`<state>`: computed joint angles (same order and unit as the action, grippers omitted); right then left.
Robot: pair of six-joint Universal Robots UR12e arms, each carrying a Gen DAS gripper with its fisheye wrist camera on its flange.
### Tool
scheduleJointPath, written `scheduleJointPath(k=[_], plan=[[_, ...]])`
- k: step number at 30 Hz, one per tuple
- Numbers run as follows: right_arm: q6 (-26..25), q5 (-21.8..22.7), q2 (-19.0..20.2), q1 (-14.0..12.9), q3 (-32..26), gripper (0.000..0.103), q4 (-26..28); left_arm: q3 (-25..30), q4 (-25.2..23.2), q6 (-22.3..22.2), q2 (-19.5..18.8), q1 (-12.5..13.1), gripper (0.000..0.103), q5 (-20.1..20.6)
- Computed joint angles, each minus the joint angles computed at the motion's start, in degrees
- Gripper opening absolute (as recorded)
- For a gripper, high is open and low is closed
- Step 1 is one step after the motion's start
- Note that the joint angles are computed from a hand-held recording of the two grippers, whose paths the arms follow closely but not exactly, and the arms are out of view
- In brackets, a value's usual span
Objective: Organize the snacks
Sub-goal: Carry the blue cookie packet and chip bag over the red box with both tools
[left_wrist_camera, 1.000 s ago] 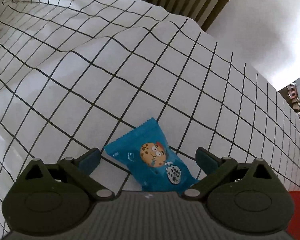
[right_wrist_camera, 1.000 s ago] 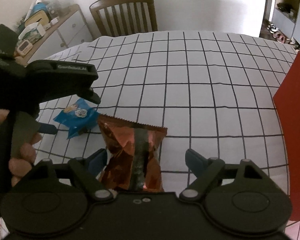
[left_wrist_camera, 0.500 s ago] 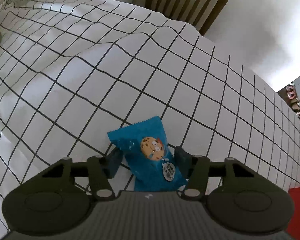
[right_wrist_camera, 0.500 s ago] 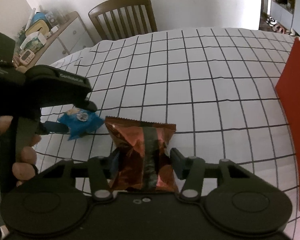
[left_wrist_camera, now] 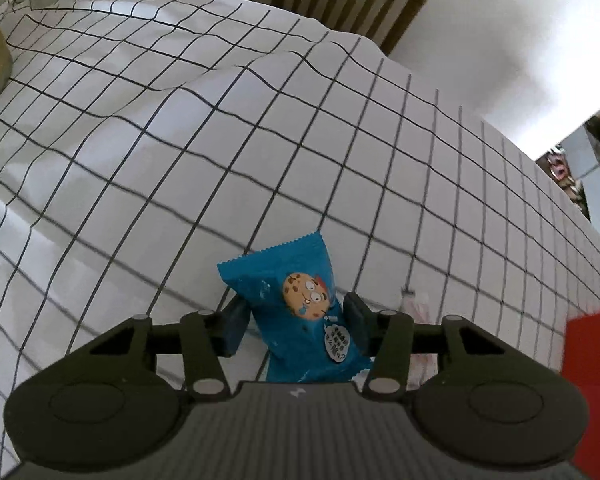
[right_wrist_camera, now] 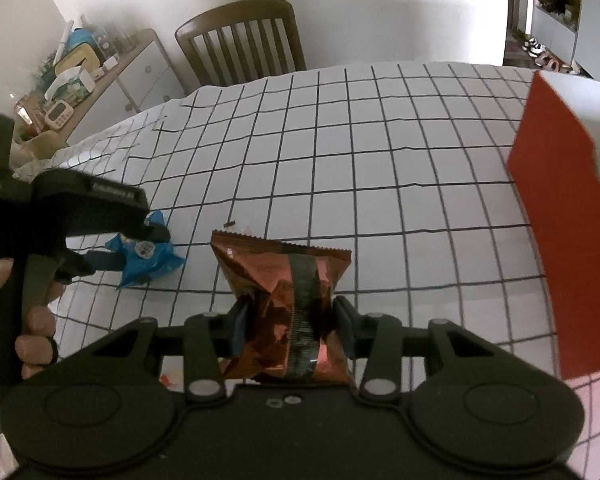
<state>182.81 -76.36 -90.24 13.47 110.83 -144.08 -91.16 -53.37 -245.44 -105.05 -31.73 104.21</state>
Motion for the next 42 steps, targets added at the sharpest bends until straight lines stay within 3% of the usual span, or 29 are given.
scheduleJointPath(k=[19,30,34,36,40,42], plan=[[-0.23,-1.16,-10.68,-3.29,4.47,0.04,0.38,-1.12,6.12,7.68,4.05,-5.06,0.05,-4.57],[-2.88,-1.78,-15.94,-5.7,5.87,0.04,0.98,2.62,8.91,14.53,3.21,-9.21,0.046,-4.26],[-3.37,-0.48,-17.28,-7.85,6.8,0.04,0.76,3.36,7.54,15.79,2.16,-9.82,0.046,-3.98],[-4.14,0.49,-17.96,-9.15,7.35,0.04,0.95,3.24,5.33,14.5,1.91,-9.92,0.046,-2.64],[-6.33,2.67,-19.05,-11.86,8.48,0.04,1.66,2.21,2.58,11.68,1.73,-9.22,0.046,-3.64],[-6.97,3.49,-19.6,-12.9,9.01,0.04,2.26,2.19,1.22,11.22,1.22,-9.02,0.056,-4.05]])
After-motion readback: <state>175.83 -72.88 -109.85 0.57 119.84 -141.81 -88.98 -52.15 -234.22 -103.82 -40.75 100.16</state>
